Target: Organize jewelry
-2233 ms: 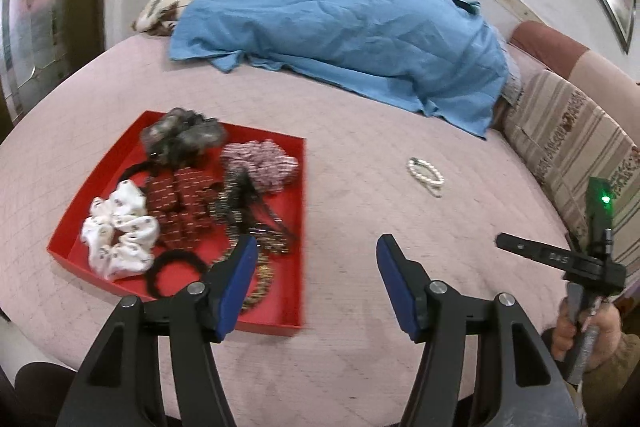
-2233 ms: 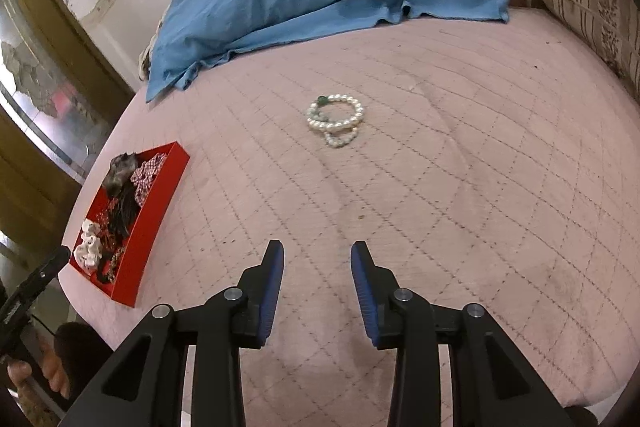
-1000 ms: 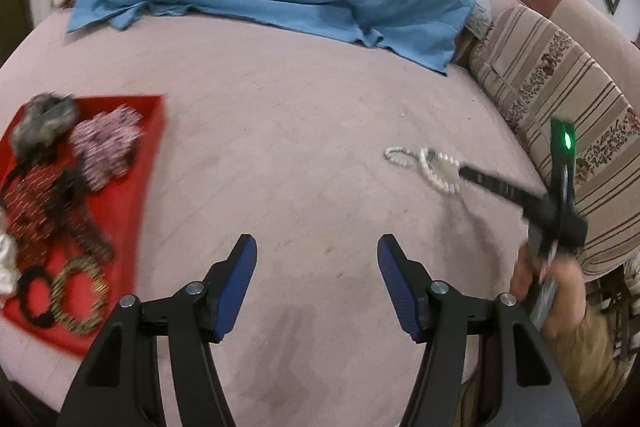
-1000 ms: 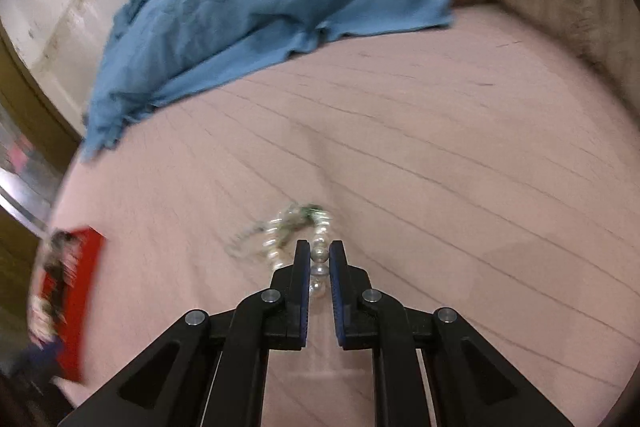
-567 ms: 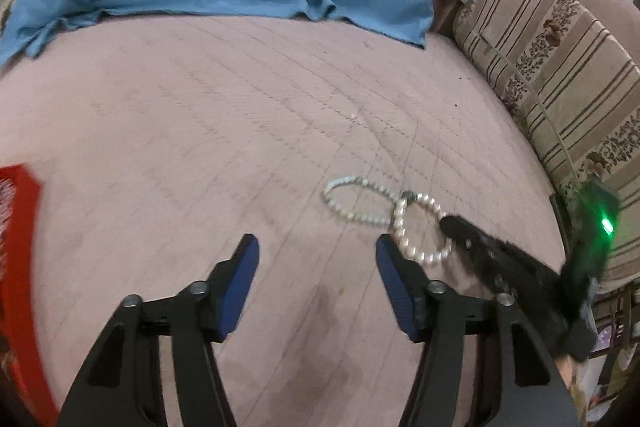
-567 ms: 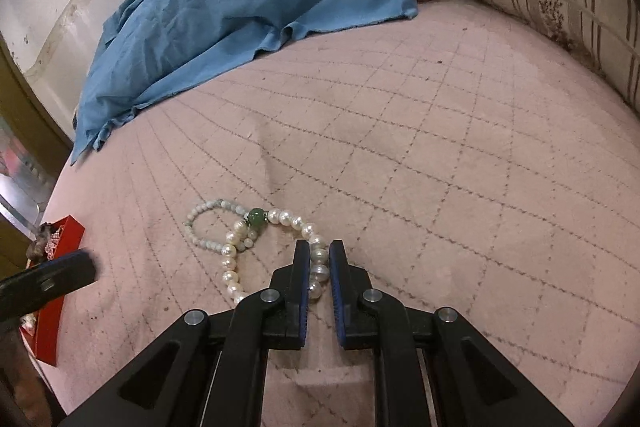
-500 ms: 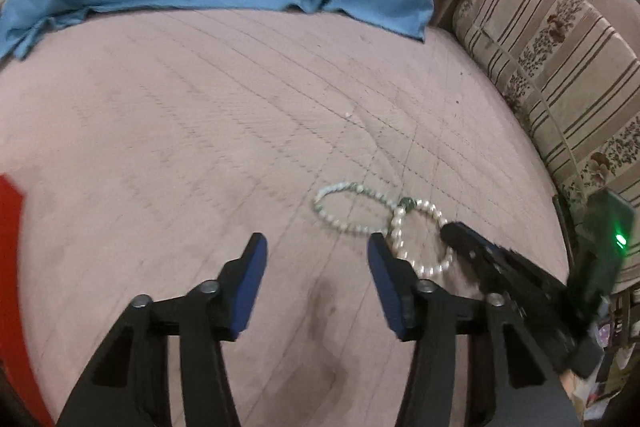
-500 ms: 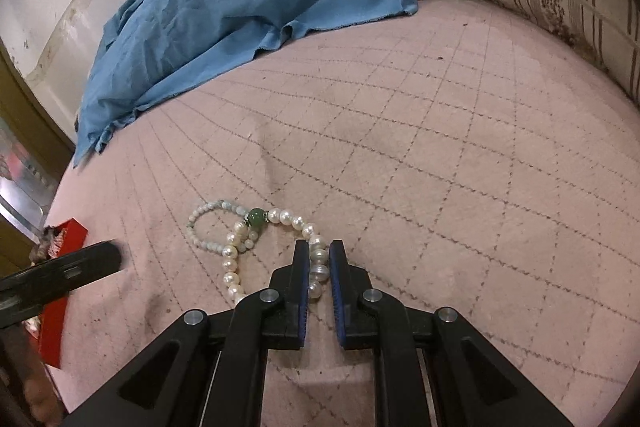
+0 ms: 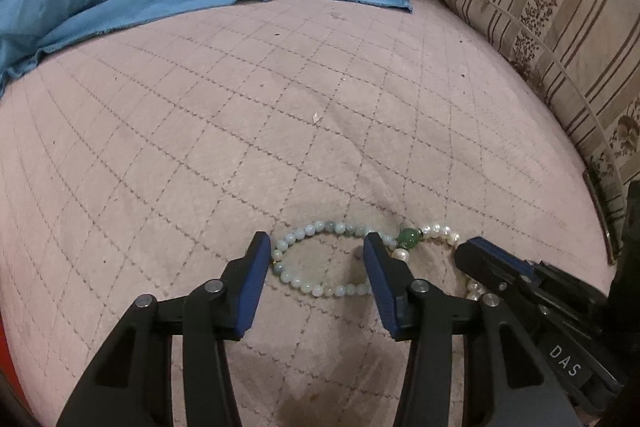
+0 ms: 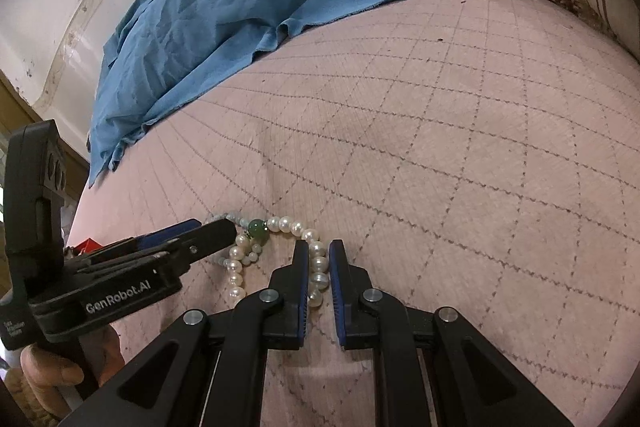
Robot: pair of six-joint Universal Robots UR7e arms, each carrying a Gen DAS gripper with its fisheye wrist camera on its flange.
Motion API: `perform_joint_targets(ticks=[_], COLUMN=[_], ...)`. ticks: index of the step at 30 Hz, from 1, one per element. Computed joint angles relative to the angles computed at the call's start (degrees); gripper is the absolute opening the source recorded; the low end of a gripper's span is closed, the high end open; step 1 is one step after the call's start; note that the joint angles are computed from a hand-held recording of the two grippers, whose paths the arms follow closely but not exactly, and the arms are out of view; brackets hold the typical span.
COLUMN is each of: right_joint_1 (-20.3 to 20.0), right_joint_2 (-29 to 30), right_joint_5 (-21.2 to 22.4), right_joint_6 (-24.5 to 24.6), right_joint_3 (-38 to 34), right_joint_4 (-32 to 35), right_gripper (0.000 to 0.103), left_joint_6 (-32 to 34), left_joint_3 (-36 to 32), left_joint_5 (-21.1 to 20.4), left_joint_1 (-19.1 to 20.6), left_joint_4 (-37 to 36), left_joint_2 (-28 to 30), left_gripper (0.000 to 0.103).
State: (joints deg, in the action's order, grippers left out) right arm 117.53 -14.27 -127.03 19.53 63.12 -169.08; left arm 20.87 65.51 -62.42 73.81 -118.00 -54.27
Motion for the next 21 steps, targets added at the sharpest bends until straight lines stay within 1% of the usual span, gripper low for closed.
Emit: perform_joint_targets(ticks=[1,2,3,6,10,14,21], right_joint_1=[0.0,0.1,0.2,0.5,0.3,0.7,2.6], right_joint_2=[0.2,0.5,0.7,1.1,0.8,0.7,2.1], right_joint_5=[-0.3,-0.6,-1.0,-1.5,0.2,0.4,-2.6], right_joint_6=[-0.3,-0.8,-1.5,-3.0,-2.7,-3.9,-8.7], right_joint_3=[-0.2,-0.8,-1.4,-2.2,-1.5,-0.9,-2.1], right_joint_4=[0.1,0.5,1.1,1.9,-0.1,-3.4,-6.2], right_gripper=[0.012,0.012,0.012,0.011,0.010,0.010,0.010], left_joint_6=[0.8,0.7,-0.5,-2.8,-3.5,-3.6,-2.8], left_joint_3=[0.7,0.1,-1.3,-3.2,-1.7,0.5,4.3], left_joint_5=[1.0,0.5,-0.7,-2.8,-4.0,-5.7,-8.1], left_joint_1=[-0.2,-0.1,0.3,0.8,0.7,0.3,-0.5], left_joint_4=[-1.0,-0.3,1.7,4.6,4.6,4.1,3.6], left_joint_2=[-0.2,0.0,0.3,0.4,-1.8,-5.2,-11.8], left_gripper=[0.022,0.010,0.005,0.005,0.005,0.005,0.005])
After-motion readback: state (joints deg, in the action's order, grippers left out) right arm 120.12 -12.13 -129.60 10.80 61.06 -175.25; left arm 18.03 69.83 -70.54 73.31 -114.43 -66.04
